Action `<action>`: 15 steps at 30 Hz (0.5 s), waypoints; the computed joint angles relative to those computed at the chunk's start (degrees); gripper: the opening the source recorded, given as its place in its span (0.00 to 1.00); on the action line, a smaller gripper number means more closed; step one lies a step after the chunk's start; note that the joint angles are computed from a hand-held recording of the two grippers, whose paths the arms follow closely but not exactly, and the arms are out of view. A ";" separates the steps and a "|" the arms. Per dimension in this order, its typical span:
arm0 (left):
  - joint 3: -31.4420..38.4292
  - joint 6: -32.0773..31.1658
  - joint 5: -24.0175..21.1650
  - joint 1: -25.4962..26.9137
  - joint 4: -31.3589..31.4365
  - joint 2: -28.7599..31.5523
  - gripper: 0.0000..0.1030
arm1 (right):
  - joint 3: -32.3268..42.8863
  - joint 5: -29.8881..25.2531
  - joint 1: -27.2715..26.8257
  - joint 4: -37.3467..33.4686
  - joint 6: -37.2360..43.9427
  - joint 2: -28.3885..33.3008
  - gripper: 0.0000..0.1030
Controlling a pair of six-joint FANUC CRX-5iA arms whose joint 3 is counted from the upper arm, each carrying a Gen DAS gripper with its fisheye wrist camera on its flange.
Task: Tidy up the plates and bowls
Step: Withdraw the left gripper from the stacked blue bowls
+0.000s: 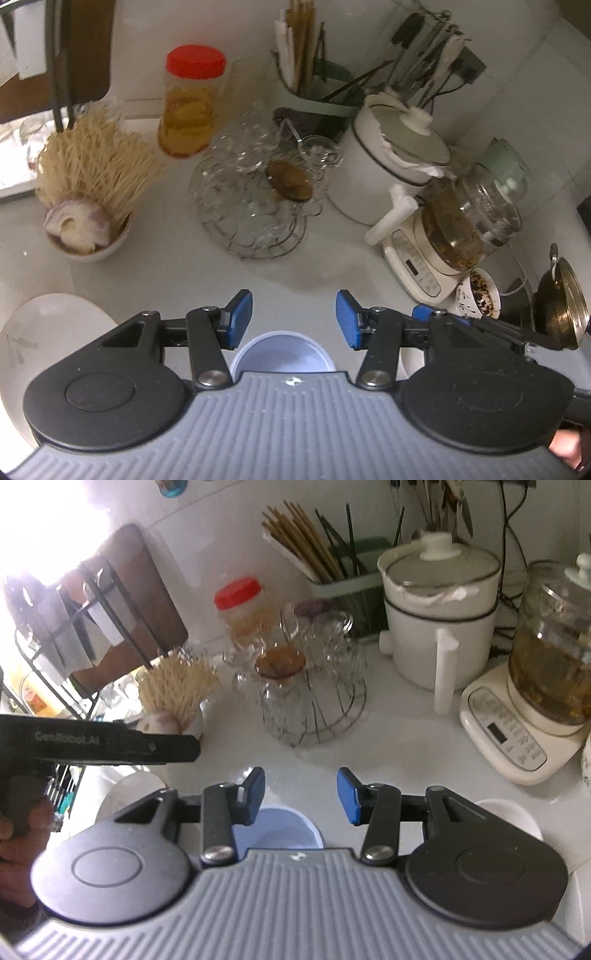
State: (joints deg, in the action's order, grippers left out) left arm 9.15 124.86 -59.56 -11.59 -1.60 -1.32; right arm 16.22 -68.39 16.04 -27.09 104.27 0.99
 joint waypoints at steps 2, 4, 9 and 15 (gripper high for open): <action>0.32 -0.75 0.23 -0.21 0.17 0.19 0.54 | -0.43 1.20 0.12 0.26 -0.56 -0.48 0.45; 0.63 -1.89 0.55 -0.29 0.61 0.36 0.54 | -0.93 2.22 0.08 0.41 -0.80 -1.03 0.45; 1.52 -4.86 1.15 -0.45 2.05 1.48 0.54 | -2.62 5.44 0.62 1.97 -2.23 -2.43 0.45; 1.70 -7.54 2.51 -0.43 4.20 2.52 0.54 | -4.08 7.49 0.54 3.63 -3.78 -3.49 0.45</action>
